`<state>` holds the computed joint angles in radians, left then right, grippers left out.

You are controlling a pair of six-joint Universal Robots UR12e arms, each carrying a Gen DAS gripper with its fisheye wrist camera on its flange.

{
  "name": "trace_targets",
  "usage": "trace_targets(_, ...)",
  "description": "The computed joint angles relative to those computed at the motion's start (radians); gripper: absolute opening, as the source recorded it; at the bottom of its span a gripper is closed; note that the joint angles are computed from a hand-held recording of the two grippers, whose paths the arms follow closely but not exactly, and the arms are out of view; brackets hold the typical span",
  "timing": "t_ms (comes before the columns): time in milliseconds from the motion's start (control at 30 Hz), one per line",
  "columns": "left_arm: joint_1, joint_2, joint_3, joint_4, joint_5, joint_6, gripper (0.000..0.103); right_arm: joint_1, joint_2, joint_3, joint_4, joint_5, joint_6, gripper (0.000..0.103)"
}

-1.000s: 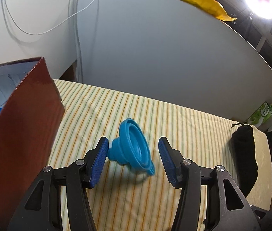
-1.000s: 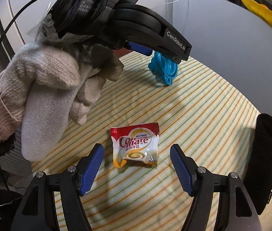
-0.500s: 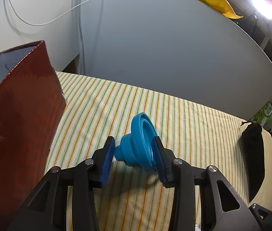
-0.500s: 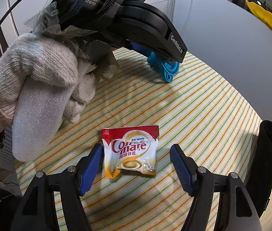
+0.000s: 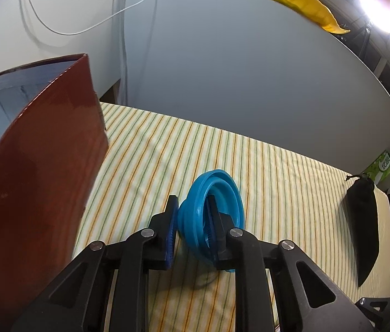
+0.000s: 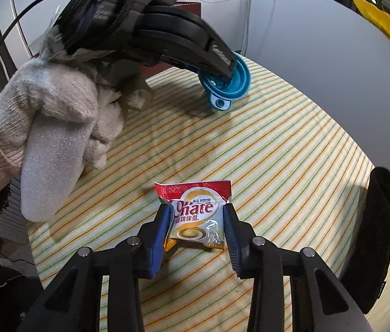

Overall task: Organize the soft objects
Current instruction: 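Grasp the blue funnel rim with left gripper while right gripper grasps the Coffee-mate packet, then carry the funnel in left gripper and packet in right gripper over the shoebox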

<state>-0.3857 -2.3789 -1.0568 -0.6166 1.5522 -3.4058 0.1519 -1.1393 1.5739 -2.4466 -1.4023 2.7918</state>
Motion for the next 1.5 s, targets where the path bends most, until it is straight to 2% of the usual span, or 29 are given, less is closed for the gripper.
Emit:
trace_targets(300,-0.004,0.027,-0.028,0.038,-0.016,0.021,0.017,-0.027,-0.03,0.045,-0.028,0.023,0.034,0.034)
trace_targets(467,-0.002,0.057,-0.067,0.074,-0.05,0.021,0.017,-0.041,-0.054,0.066,-0.046,0.034,0.056,0.034)
trace_targets(700,0.007,0.129,-0.154,0.152,-0.097,0.035,0.017,-0.058,-0.109,0.109,-0.08,0.059,0.072,0.034)
trace_targets(933,0.022,0.217,-0.251,0.237,-0.112,0.071,0.017,-0.061,-0.124,0.088,-0.101,0.088,0.089,0.034)
trace_targets(1067,0.042,0.269,-0.313,0.28,-0.095,0.091,0.017,-0.055,-0.115,0.053,-0.119,0.098,0.084,0.034)
trace_targets(1267,0.076,0.33,-0.396,0.328,-0.036,0.089,0.017,-0.032,-0.067,-0.031,-0.129,0.119,0.092,0.034)
trace_targets(1500,0.111,0.361,-0.451,0.331,0.054,0.083,0.017,0.003,0.017,-0.164,-0.115,0.15,0.119,0.034)
